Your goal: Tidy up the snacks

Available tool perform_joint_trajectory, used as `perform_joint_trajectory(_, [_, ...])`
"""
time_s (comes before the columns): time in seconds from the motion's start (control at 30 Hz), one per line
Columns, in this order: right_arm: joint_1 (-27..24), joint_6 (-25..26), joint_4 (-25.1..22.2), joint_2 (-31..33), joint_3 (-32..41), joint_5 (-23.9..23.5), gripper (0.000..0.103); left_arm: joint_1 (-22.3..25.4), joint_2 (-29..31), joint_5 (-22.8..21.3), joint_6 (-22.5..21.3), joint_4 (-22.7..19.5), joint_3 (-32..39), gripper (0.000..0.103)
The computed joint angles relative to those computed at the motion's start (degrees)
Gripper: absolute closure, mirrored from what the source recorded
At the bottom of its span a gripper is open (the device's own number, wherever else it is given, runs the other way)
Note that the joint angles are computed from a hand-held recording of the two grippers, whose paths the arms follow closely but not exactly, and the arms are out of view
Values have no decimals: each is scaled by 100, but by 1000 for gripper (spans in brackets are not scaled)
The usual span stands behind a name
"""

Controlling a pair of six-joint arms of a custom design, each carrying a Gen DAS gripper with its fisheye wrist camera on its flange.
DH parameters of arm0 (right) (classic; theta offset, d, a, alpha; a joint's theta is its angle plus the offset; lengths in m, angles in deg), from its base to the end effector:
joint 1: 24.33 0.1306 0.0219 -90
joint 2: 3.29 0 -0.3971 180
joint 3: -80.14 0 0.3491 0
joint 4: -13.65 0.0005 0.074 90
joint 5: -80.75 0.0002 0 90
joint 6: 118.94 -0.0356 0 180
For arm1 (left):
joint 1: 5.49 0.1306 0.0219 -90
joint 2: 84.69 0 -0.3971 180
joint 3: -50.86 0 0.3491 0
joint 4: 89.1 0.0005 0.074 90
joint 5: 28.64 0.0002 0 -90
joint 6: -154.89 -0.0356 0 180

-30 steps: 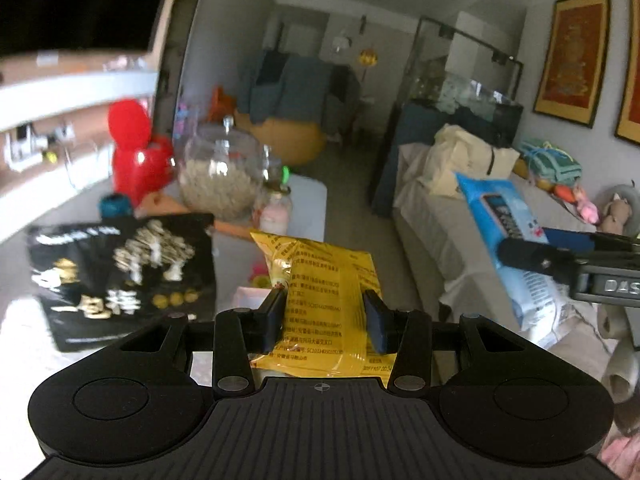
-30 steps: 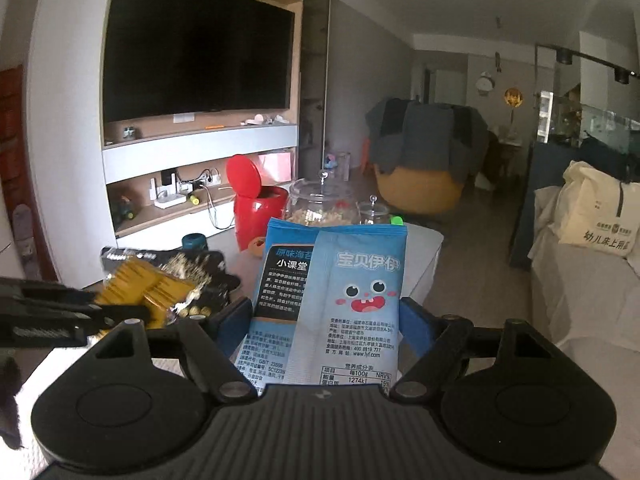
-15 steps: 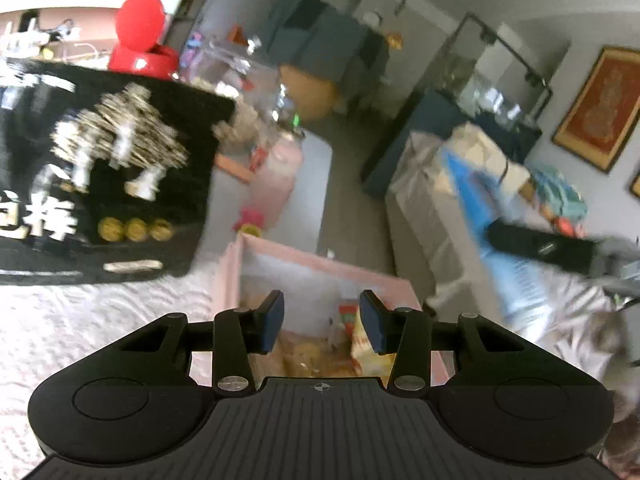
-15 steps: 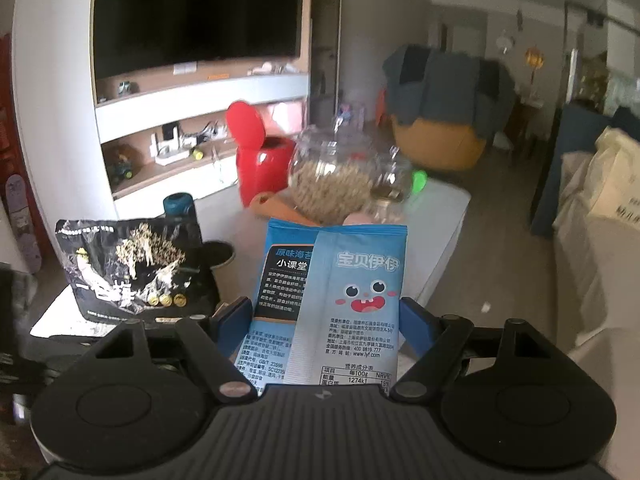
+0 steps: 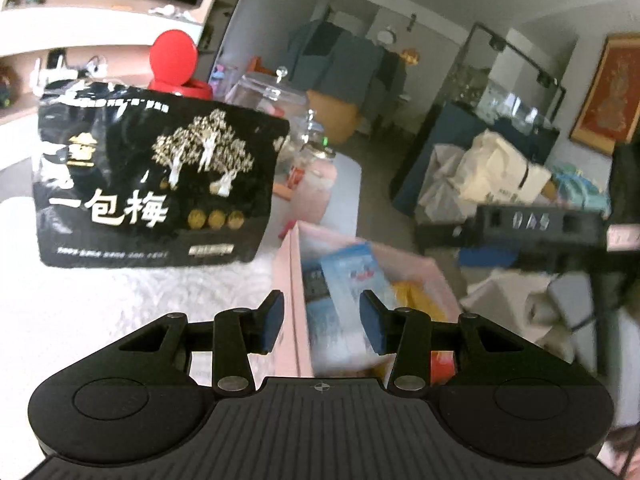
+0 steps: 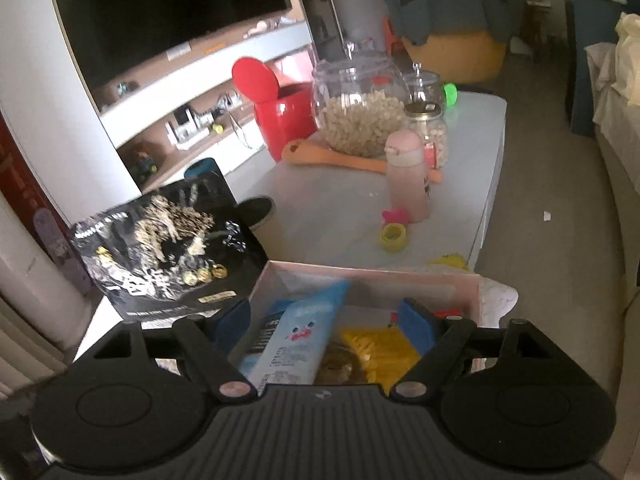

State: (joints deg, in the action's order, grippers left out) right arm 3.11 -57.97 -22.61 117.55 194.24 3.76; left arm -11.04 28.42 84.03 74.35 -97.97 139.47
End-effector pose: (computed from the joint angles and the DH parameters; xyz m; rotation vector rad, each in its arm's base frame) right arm 0.5821 0.2927 0.3563 0.1464 2.3051 0.2428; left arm 0.5804 -0.0707 0.2921 0.1584 2.1521 -0.5773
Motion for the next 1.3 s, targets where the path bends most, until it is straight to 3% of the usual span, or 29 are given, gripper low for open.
perform_joint_trajectory(0.2, [639,137,633,-720,-1418,1077,21,-161,-657,-497,-625,237,-1058,56])
perform_joint_trajectory(0.33, [1164,-268,1098,-1088,-2389,1499,21,-266,-1154,-931,-936,519,-1943,56])
perform_joint_trajectory(0.43, [1503,-677,1208,-1181,-2816,1748,21,-302,-1468,-1245,-914,712,-2565,56])
perform_joint_trajectory(0.63, [1898,-942,1009,-989,-3052,2181,21,-401,-1516,-1501,-762,884,-3056,56])
perform_joint_trajectory(0.7, [1890,-1107,975,-962,-3119,2127,21,-406,-1407,-1426,-670,781,-3009,56])
perform_joint_trajectory(0.8, [1779,-1381,966,-908,-3213,1862,21,-541,-1380,-1633,-747,1046,-3123,50])
perform_joint_trajectory(0.87, [1823,-1347,1211,-905,-3362,2034,19,-645,-1369,-1812,-826,1198,-3192,46])
perform_joint_trajectory(1.0, [1944,-1398,1218,-877,-3462,2337,13,-874,-1350,-2317,-1001,1612,-3381,46])
perform_joint_trajectory(1.07, [1975,-1390,1475,-904,-3605,2419,12,-869,-1353,-2312,-959,1641,-3401,46])
perform_joint_trajectory(1.3, [2040,-1424,1580,-914,-3682,2593,9,-875,-1373,-2343,-969,1672,-3433,46])
